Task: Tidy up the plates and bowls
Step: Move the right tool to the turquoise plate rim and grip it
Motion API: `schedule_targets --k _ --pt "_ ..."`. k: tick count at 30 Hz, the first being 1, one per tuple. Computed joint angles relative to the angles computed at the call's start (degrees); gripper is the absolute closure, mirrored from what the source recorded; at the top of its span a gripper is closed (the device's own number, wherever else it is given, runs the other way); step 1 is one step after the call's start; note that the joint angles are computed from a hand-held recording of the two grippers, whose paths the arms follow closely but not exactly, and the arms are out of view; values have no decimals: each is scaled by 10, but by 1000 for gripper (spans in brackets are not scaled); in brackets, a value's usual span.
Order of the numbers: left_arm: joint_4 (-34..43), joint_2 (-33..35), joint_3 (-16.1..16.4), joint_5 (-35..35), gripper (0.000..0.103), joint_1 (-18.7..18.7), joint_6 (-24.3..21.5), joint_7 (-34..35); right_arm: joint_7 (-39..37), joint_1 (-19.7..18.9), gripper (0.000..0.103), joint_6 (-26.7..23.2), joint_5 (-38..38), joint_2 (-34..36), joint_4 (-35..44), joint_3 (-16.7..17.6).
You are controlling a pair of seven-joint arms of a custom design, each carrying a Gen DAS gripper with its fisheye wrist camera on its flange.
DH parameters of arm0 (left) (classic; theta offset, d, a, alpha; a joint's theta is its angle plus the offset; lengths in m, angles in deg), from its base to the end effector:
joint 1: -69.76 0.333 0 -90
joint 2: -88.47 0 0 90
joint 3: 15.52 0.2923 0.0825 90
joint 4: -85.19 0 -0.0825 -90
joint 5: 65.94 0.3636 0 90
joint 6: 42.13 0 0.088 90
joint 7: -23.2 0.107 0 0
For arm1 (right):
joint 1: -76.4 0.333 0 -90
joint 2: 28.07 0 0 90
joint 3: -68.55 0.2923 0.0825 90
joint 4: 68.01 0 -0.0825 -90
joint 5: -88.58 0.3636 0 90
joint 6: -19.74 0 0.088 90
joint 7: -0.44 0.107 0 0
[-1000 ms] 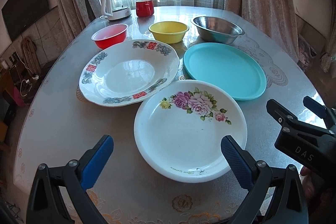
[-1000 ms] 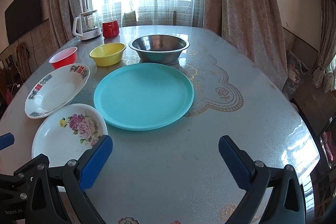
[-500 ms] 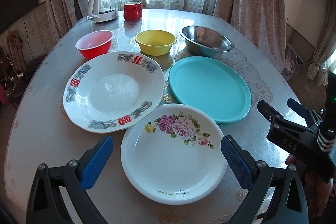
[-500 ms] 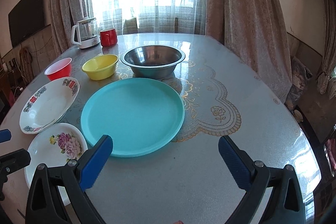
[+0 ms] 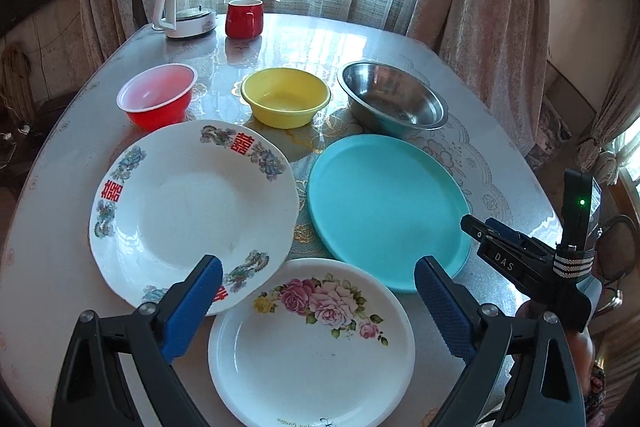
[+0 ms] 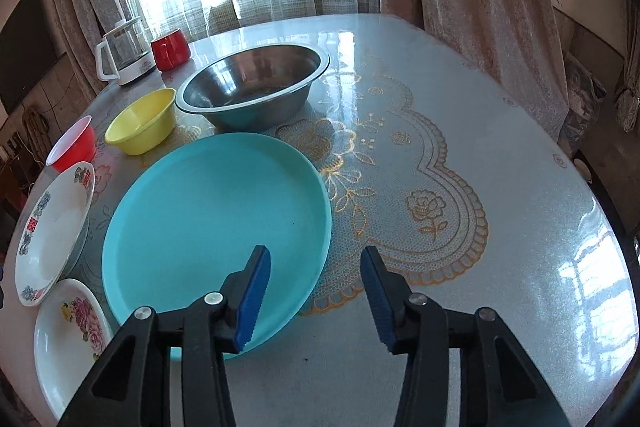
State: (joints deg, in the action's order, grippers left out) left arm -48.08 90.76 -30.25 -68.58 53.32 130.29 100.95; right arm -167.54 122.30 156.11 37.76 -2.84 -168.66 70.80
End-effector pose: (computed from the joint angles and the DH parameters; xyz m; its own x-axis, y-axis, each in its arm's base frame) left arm 0.4659 -0.2771 0.3877 -0.3268 -0.9299 0.1687 -0.7976 0.1756 -0.5770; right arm 0.4415 0.4776 0.3299 -0.2969 -0.9491 -0.1049 -0.7353 0.2973 -0.6091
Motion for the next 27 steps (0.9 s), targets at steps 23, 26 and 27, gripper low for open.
schedule_targets --k 23,26,27 --pt "116 117 -14 22 36 -19 11 34 101 -14 92 49 -23 -64 -116 1" --pt "149 141 2 57 36 -44 -12 25 124 -21 92 35 -39 -82 -140 12" --pt "163 150 10 69 36 -54 -24 15 128 -23 92 28 -41 -87 -147 17"
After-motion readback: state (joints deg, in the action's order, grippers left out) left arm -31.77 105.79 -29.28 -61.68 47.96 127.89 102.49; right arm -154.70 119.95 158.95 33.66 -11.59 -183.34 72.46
